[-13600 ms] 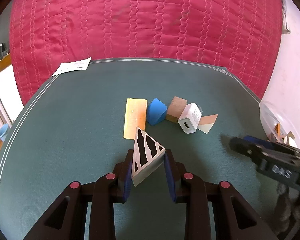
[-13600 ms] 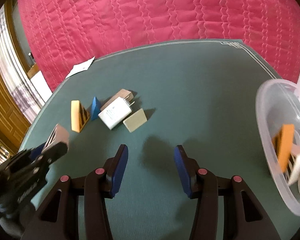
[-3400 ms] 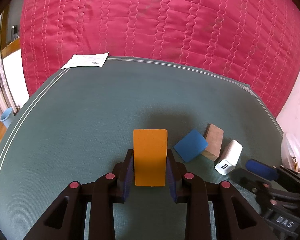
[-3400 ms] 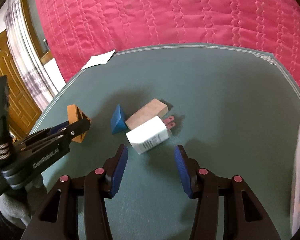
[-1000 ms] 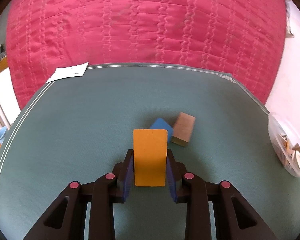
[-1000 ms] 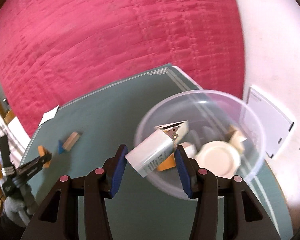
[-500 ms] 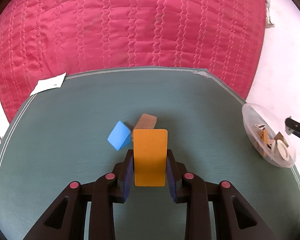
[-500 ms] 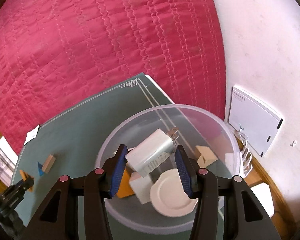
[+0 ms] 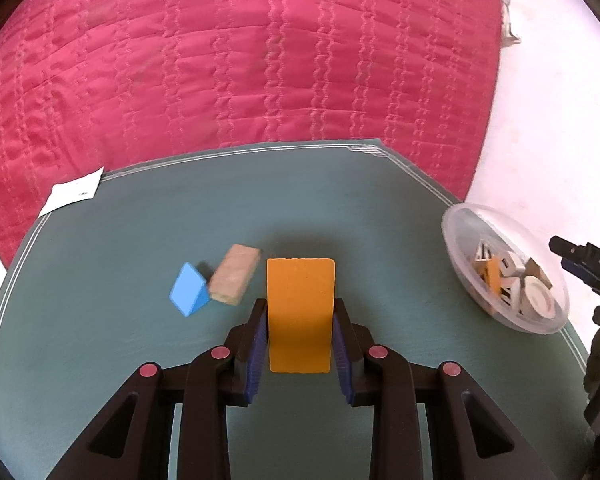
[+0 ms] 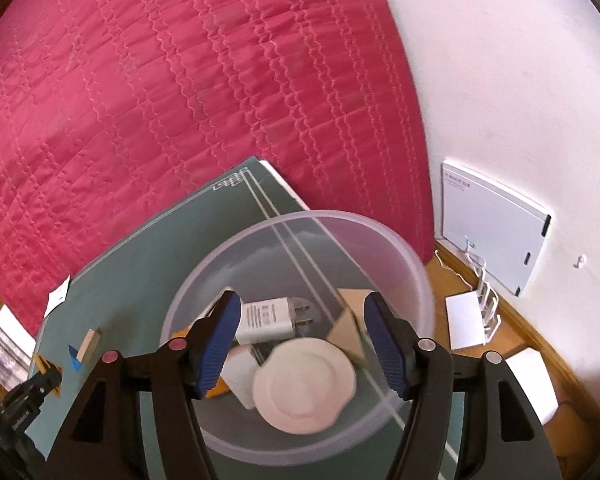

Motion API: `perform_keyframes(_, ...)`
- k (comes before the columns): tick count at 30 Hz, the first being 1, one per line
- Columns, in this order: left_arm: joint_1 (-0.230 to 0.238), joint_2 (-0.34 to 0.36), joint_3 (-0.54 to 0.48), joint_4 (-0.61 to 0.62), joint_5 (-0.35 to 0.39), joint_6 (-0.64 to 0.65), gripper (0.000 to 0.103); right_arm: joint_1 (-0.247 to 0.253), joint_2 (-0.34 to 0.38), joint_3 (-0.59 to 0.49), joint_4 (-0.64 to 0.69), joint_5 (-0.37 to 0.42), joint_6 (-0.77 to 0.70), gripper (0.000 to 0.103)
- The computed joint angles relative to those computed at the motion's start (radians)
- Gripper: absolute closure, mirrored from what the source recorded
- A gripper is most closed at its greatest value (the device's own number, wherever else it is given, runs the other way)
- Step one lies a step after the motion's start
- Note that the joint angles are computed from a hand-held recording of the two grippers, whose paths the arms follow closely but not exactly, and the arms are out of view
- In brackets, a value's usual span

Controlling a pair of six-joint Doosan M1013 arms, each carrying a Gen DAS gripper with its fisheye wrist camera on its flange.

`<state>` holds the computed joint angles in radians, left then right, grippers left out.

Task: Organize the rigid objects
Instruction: 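Carry the white charger into the bowl and open the right gripper, then carry the flat orange block into the bowl and open the left gripper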

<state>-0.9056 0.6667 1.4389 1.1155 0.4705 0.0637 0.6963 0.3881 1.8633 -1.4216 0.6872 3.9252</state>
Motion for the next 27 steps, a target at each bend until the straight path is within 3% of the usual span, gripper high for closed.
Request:
perform_keyframes(16,-0.03,0.035,-0.091,-0.074,-0.066,0.166,0.071,0.05,0.014,0.009,0.048,0.217,0.03,0.038)
perform_keyframes(27,-0.043,0.097,-0.218,-0.214,-0.086,0.401,0.071,0.049,0.01,0.015,0.036,0.216,0.031,0.038)
